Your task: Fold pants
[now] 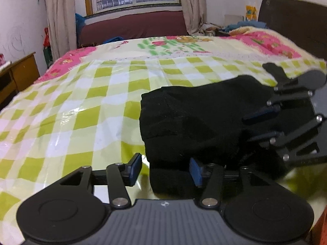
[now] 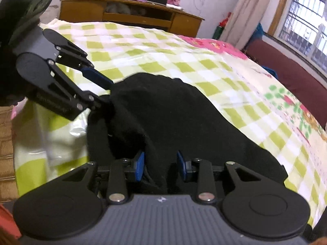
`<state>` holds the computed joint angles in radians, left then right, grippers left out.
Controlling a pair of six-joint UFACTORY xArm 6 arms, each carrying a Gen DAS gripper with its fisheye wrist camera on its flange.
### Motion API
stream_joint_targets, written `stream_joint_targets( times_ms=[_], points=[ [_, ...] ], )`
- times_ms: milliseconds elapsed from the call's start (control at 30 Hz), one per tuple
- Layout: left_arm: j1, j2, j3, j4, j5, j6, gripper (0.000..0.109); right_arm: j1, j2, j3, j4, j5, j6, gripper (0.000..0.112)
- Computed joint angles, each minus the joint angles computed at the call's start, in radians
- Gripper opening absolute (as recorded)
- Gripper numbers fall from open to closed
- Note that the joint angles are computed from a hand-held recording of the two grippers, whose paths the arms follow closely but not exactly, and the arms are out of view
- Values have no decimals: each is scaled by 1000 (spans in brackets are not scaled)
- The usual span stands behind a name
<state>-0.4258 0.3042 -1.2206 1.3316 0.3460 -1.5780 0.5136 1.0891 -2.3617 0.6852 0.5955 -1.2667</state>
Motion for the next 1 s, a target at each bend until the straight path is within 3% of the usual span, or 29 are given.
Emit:
stream_joint_targets(
  times_ms=[67,133,233,300,333,433,467,500,567,767,833,933,1000],
  points=[
    [26,16,-13,-2,-60,-3,68,-6,14,-25,-1,24,9,32],
    [34,31,-29,-7,-87,10,55,-3,-26,42,33,5,-53,33],
    [26,38,-43,-31,-71,38,46,-3,-85,131,126,14,-195,44],
    [32,24,-35,2,-89,-10,38,-7,-110,167,189,43,-285,62],
    [39,17,-30,9,-111,-27,38,-2,-112,177,205,38,-321,65],
    [39,3,-28,42,-110,-57,38,12,-31,64,136,49,-227,59],
    [38,5,-31,34,-110,-52,38,15,17,-14,86,63,-154,34],
    [37,9,-34,17,-108,-34,38,18,69,-101,32,75,-82,17],
    [30,9,-35,2,-95,-12,37,15,108,-184,-5,101,28,12],
    [10,-96,44,181,-71,-229,36,10,-140,164,183,103,-151,9],
    [-14,-105,72,110,-28,-159,36,24,-137,193,155,86,-172,9],
    [-37,-45,69,-107,16,27,37,42,-92,179,64,61,-123,25],
    [-60,-30,63,-116,65,24,40,33,-126,216,107,63,-166,31]
  ],
)
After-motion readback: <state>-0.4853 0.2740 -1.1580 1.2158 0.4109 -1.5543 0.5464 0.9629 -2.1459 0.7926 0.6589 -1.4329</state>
